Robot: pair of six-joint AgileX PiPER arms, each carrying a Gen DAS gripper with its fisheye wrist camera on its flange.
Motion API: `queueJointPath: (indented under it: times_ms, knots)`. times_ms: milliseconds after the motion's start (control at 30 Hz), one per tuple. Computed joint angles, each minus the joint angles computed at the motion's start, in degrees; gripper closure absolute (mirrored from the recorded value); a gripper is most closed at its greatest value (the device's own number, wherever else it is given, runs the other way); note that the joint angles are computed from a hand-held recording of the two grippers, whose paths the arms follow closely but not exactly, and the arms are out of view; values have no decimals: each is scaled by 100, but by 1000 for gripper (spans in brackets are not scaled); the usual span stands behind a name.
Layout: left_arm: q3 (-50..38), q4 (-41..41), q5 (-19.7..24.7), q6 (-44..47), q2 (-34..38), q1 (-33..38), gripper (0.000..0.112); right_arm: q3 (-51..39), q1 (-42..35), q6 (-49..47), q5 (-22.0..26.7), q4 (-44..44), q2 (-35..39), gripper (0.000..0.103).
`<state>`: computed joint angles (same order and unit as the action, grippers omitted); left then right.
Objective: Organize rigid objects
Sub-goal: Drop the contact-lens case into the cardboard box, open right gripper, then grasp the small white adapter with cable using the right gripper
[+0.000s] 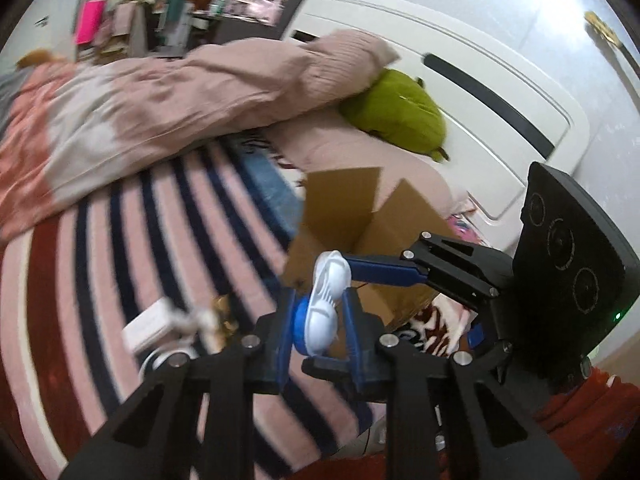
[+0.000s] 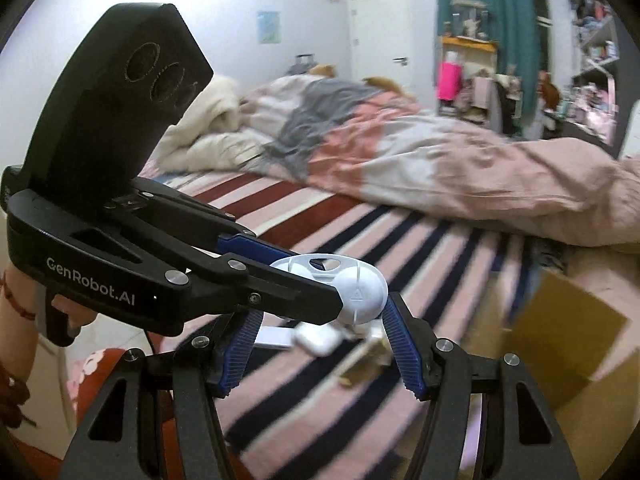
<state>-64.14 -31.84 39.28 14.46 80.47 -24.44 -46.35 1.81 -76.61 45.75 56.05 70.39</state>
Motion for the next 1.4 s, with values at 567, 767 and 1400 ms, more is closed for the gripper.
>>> queueJointPath:
  times_ms: [567,767,1400]
  knots:
    - [-4068,691,1513,-1075,3382,-1156,84,-1244,-2071,1288,714,-1846,1151,43]
    - [-3236,971,990,-1237,2679,-1021,50,-1083,-1928,1448,537,-1899,976,26]
    - [2331,1406,-918,-566,-1618,2002,28,-123,2062,1066,-684,-433,1243,1]
